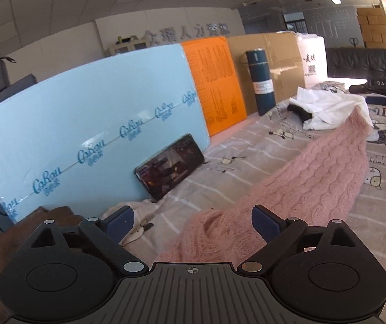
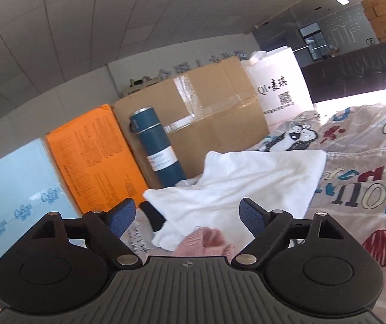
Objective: Fold clothes
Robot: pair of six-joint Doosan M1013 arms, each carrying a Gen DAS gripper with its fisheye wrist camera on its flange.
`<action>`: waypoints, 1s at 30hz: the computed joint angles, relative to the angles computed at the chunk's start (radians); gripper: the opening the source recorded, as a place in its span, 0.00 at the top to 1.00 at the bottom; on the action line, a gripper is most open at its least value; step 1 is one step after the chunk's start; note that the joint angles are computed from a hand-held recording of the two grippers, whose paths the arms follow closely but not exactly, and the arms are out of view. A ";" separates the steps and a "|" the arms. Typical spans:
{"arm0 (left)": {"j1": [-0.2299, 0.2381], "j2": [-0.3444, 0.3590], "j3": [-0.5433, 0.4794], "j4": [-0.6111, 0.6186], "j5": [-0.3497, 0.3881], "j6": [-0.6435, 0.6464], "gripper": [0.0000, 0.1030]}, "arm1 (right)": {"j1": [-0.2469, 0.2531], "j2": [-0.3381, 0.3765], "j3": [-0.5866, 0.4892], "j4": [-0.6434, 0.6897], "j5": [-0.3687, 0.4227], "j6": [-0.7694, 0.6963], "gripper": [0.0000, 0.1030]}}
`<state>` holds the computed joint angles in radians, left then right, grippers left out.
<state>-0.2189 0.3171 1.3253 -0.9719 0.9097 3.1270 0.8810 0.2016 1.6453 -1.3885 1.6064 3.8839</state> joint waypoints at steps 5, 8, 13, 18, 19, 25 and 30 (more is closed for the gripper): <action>-0.034 0.037 -0.060 0.253 0.074 -0.211 0.83 | -0.002 -0.034 0.039 -0.035 -0.184 -0.008 0.18; -0.017 0.001 -0.003 0.163 0.054 -0.133 0.83 | -0.002 -0.043 0.049 -0.045 -0.232 -0.006 0.18; 0.003 -0.101 0.156 -0.022 -0.046 0.091 0.83 | 0.003 -0.061 0.076 -0.089 -0.311 0.020 0.18; 0.005 -0.190 0.312 -0.194 -0.149 0.314 0.83 | 0.006 -0.074 0.085 -0.093 -0.399 0.044 0.18; 0.005 -0.205 0.337 -0.222 -0.161 0.354 0.83 | 0.007 -0.077 0.084 -0.089 -0.418 0.060 0.18; 0.004 -0.267 0.440 -0.307 -0.187 0.563 0.83 | 0.006 -0.071 0.052 -0.048 -0.520 0.135 0.19; 0.007 -0.282 0.468 -0.294 -0.189 0.590 0.83 | -0.013 -0.044 0.003 0.032 -0.585 0.118 0.22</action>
<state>-0.2115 0.0346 1.7937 -1.2663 0.7209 3.7172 0.8679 0.1577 1.6483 -1.3563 1.0215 4.0018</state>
